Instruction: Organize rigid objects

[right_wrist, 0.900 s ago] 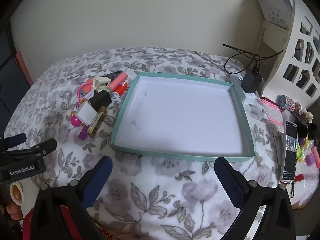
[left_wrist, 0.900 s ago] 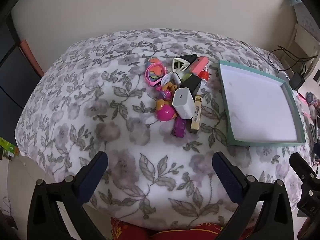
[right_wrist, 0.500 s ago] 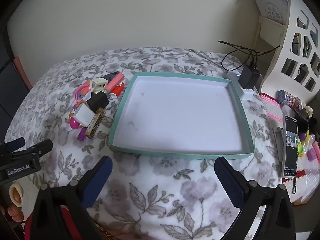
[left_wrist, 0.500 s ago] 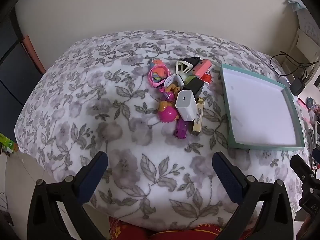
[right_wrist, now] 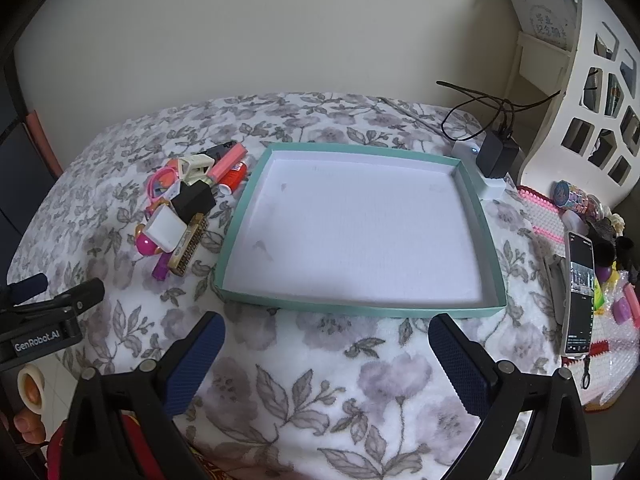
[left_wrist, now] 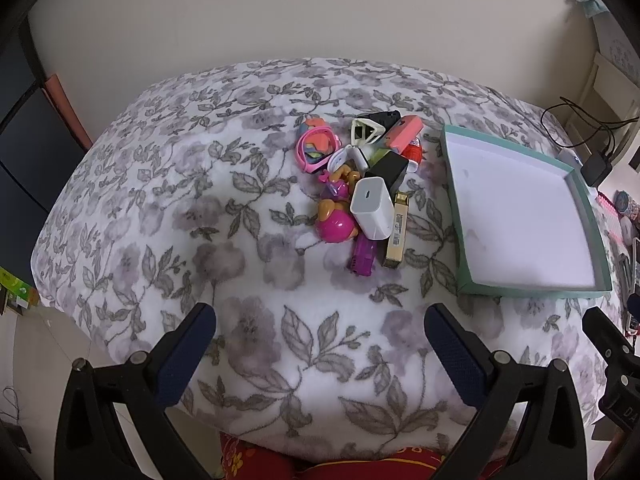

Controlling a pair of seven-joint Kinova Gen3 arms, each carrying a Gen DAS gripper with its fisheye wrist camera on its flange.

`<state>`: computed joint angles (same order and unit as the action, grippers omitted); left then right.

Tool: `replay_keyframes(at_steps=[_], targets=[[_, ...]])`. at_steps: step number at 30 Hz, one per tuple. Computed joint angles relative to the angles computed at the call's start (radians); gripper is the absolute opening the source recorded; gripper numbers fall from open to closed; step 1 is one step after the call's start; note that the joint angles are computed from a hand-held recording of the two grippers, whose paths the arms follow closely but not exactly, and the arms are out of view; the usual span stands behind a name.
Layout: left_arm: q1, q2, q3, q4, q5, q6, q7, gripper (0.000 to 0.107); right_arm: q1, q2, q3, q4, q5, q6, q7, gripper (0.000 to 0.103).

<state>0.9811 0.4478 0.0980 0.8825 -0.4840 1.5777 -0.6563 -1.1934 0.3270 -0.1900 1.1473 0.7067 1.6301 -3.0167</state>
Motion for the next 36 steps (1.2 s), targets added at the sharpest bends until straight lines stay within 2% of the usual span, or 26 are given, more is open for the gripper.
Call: replay_keyframes(at_steps=[21, 36], targets=[[-0.006, -0.009, 0.003, 0.014, 0.005, -0.013, 0.008, 0.103, -0.005, -0.002, 0.000, -0.004, 0.007, 0.010, 0.002, 0.103], [-0.053, -0.063, 0.028, 0.104, 0.044, -0.107, 0.062, 0.103, -0.005, -0.005, -0.003, 0.000, 0.014, 0.009, -0.003, 0.103]])
